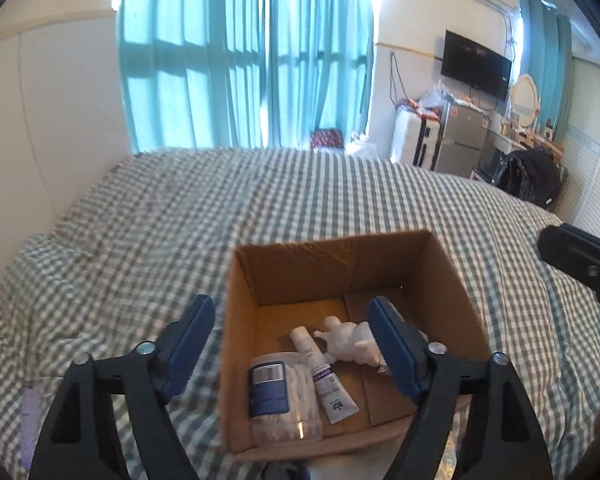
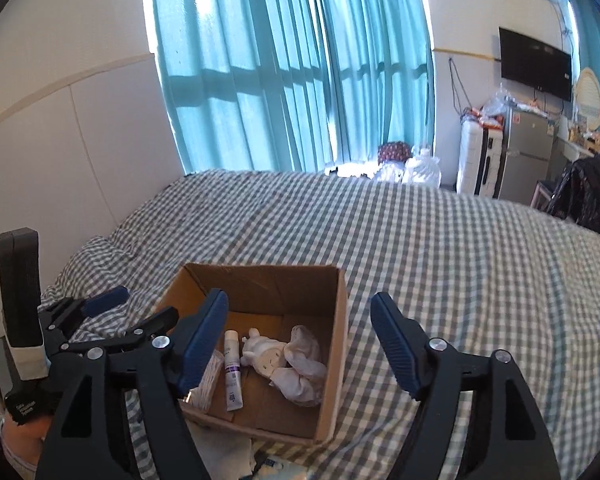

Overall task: Organize objects
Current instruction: 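Move back to the bed and grasp the blue tissue pack with the right tool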

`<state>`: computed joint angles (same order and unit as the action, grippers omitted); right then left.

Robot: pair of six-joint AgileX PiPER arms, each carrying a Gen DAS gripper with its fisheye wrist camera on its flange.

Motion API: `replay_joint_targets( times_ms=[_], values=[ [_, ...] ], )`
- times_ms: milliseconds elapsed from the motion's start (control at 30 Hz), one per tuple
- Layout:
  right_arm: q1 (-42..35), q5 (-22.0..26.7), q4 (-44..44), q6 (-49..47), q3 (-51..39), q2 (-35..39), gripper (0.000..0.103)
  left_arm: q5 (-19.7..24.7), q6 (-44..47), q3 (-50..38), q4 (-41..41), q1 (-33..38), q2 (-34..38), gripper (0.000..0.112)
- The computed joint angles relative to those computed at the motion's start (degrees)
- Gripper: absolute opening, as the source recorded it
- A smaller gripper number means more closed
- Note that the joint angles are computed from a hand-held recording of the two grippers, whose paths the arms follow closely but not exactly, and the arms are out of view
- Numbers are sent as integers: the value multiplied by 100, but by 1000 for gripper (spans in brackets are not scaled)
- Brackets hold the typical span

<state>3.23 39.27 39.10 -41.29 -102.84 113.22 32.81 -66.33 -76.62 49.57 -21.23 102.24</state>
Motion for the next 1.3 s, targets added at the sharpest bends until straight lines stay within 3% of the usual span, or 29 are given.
replay_joint_targets(
  times_ms=[233,667,867,1033,1133,1300],
  values=[
    [-172,-141,200,-630,1083,-1336,92,466,-795,678,710,-373,-1031,103],
    [-420,-410,651,-1443,2859,-3139,100,1459,-1783,1996,1401,-1480,-2391,103],
    [-459,-629,854,-1781,3538,-3361,100,1645,-2594,2643,1651,-1869,-2449,103],
    [-218,-1179,977,-2066,4149,-3074,100,1600,-3337,3150,1930,-2058,-2214,103],
    [19,-1695,984,-2165,4451,-2780,100,1309,-3772,3381,2137,-2025,-1941,103],
    [297,-2120,1094,-2307,4637,-2030,100,764,-4078,3457,2444,-1807,-1242,103]
  ],
)
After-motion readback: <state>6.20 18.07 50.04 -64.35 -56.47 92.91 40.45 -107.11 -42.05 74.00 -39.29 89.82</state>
